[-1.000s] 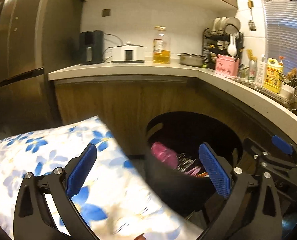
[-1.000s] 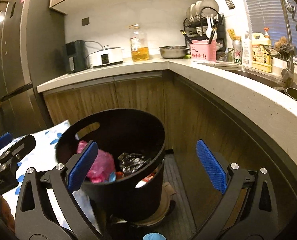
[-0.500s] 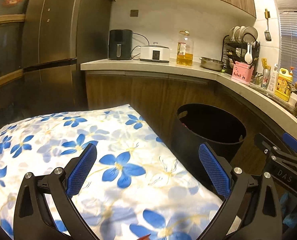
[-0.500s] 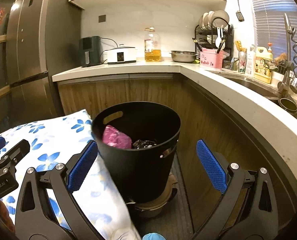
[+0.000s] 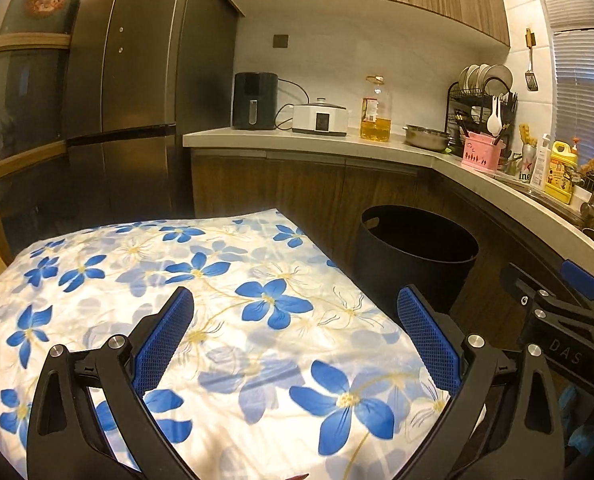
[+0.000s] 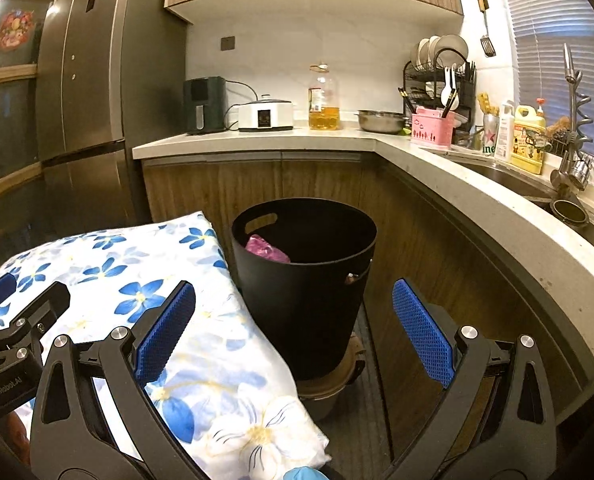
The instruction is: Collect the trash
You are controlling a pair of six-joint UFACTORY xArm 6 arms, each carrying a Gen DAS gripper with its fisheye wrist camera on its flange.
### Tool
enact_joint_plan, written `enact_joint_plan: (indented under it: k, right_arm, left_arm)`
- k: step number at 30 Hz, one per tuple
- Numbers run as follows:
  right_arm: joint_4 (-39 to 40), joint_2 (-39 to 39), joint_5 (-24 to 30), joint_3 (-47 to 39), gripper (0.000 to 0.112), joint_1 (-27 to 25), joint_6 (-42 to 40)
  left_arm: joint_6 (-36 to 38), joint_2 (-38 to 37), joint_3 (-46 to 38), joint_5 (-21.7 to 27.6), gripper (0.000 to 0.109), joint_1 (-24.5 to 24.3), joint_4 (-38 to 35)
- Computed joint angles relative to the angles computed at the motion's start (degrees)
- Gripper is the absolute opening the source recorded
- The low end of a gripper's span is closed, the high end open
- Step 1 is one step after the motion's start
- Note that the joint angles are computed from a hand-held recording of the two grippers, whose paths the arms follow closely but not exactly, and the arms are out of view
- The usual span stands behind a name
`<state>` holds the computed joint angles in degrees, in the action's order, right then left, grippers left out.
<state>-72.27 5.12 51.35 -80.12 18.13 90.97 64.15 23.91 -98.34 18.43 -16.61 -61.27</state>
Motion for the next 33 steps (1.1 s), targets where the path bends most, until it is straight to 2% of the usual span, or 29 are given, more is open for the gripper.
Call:
enact_joint_plan:
  k: [13,33]
  right_arm:
    - [-2.06,-3.31,5.56,2.52,0.098,5.94,1.90]
    - [-3.46,-5.18,8.89,4.68,0.098,9.67,3.38]
  left_arm:
    - [9.95,-7.84,8.98,0.03,0.097,1.82,-10.24]
    - [13.82,-11.34,12.95,1.25,0.097,2.82,-14.11]
